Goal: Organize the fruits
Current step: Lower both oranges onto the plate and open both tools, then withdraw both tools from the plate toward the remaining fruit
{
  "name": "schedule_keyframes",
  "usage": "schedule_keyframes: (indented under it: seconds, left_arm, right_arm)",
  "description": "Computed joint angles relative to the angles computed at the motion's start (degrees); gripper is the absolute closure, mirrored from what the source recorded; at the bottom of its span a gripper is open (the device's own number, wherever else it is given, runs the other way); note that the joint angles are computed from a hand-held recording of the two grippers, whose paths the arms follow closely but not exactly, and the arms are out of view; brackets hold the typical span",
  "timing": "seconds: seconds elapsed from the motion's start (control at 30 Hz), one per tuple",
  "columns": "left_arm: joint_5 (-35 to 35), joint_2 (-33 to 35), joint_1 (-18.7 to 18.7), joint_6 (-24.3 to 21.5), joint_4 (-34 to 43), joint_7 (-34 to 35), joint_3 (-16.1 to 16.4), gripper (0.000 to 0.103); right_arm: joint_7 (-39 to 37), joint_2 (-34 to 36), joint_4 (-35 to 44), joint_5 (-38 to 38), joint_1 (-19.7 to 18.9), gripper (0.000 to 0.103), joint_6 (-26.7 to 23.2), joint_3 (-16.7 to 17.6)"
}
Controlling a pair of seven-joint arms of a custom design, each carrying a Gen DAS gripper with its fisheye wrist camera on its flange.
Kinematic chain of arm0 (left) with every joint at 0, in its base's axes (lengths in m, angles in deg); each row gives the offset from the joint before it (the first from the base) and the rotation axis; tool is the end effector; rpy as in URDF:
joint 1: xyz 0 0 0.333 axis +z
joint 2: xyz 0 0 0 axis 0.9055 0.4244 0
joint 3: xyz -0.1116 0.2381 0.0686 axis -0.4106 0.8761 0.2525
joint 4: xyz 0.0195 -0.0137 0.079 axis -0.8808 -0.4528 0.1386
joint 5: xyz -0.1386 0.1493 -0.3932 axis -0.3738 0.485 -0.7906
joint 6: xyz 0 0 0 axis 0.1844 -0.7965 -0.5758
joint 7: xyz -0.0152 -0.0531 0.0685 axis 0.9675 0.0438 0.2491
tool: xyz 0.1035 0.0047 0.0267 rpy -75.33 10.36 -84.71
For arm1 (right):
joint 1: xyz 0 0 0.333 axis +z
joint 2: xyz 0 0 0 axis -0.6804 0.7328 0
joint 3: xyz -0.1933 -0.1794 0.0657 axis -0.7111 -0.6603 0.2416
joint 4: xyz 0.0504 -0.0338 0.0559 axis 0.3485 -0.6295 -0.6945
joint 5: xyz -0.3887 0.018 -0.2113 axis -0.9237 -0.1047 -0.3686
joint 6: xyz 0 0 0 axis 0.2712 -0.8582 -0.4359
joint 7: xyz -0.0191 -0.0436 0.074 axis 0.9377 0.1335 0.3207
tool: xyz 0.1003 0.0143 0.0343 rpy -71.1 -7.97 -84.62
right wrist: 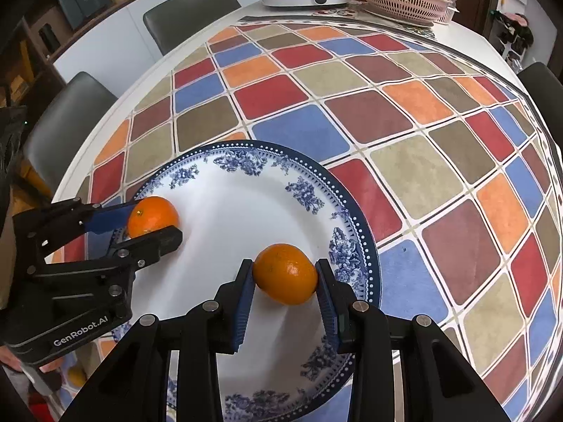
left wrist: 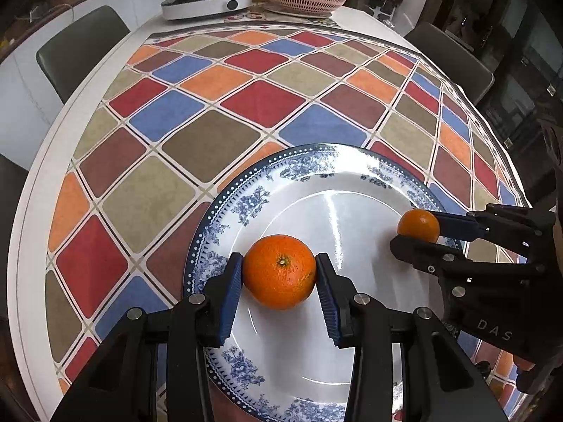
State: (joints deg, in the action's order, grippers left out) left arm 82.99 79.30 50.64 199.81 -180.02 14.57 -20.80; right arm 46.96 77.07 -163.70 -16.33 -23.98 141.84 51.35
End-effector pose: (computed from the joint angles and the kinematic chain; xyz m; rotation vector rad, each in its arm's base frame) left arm 0.5842 -0.2933 0.4240 -1.7564 2.2991 -0.6165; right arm 0.5839 0.2670 0.4379 -2.1069 1.7391 -0.1948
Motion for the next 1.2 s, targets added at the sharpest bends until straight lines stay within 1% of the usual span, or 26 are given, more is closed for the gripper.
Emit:
schedule_keyframes:
  seconds: [0.03,0.1,0.13,0.2,0.27,0.37,0.43,0.53,0.57,0.6,0.67,0.77,0.83,0.87,0.9,0.93,1.07,1.2]
  left_arm:
    - [0.02,0.00,0.00,-0.21,0.05,-0.15,0.03,0.061]
    - [0.50,-0.63,0.00,0.54,-0.57,-0.90,0.10,0.049]
    - [0.98,-1.34,-0.01,1.23,-1.20,-1.17,0.10,0.047]
    - [2.58,-2.95,-0.02,1.76,-2.38,-1.89,0.02,0.047]
    - [4.67,-5.22,0.10,2.75,-4.31,-3.65,-0.16,0.046]
    - [9.20,-10.45,0.73,5.18,-8.98,-7.74,-1.11,0.043]
    - [10.68,-15.04,1.15,7.38,-13.10,-9.38,-1.98,0.042]
    - [10.84,-21.46,1.44,9.93,-18.46,-10.23,-3.43,0.040]
    - [10.62,-23.17,1.52,10.59,-19.78,-10.14,-3.93,0.039]
    - [10.62,-25.26,1.64,11.17,-21.32,-10.39,-4.63,0.037]
    - [10.24,-29.51,1.67,12.34,-24.35,-10.58,-5.80,0.036]
    - [9.49,-35.43,1.67,13.45,-28.16,-11.15,-7.68,0.033]
    - [8.52,-39.33,1.23,14.12,-30.63,-11.57,-8.58,0.031]
    - [8.11,-41.21,1.05,14.19,-31.78,-11.82,-9.06,0.028]
    - [7.83,-43.53,0.87,14.34,-33.20,-12.34,-9.75,0.027]
    - [7.58,-45.10,0.72,14.37,-34.15,-12.51,-10.26,0.027]
    - [5.47,-50.24,-1.62,13.84,-37.71,-12.14,-10.60,0.025]
    - [3.93,-54.99,-3.68,12.76,-40.97,-12.52,-11.57,0.025]
  right_arm:
    - [0.22,-0.07,-0.20,-0.06,-0.02,0.067,0.32,-0.02]
    - [0.65,-0.07,-0.26,0.18,-0.08,0.066,0.21,-0.07]
    - [0.89,-0.14,-0.33,0.48,-0.14,0.065,0.16,-0.11]
    - [0.93,-0.81,-1.02,1.23,-0.19,0.056,0.79,-0.13]
    - [2.08,-2.02,-2.09,-0.20,-0.08,0.055,1.37,-0.09]
    - [3.48,-5.42,-5.13,-1.18,0.12,0.055,3.42,-0.15]
    - [5.14,-8.44,-7.61,-2.28,0.34,0.055,4.71,-0.12]
    - [7.75,-13.91,-11.96,-5.60,0.71,0.055,6.56,0.33]
    - [9.06,-16.11,-13.75,-6.91,0.79,0.054,7.33,0.65]
    - [9.71,-18.12,-15.34,-7.62,1.07,0.049,7.91,0.74]
    - [11.11,-22.14,-18.53,-9.11,1.52,0.045,9.10,1.02]
    - [13.24,-28.38,-23.28,-11.02,2.23,0.045,9.98,1.46]
    - [15.22,-32.26,-25.99,-12.03,2.50,0.045,9.87,1.93]
    - [16.18,-34.63,-27.64,-12.43,2.74,0.043,9.80,2.15]
    - [16.93,-36.33,-28.78,-12.94,2.87,0.040,9.53,2.33]
    - [18.24,-38.51,-30.20,-13.85,2.68,0.039,9.21,2.98]
    - [22.25,-45.50,-34.64,-16.97,2.71,0.038,7.59,4.86]
    - [25.23,-52.62,-39.04,-18.70,4.16,0.038,4.96,5.92]
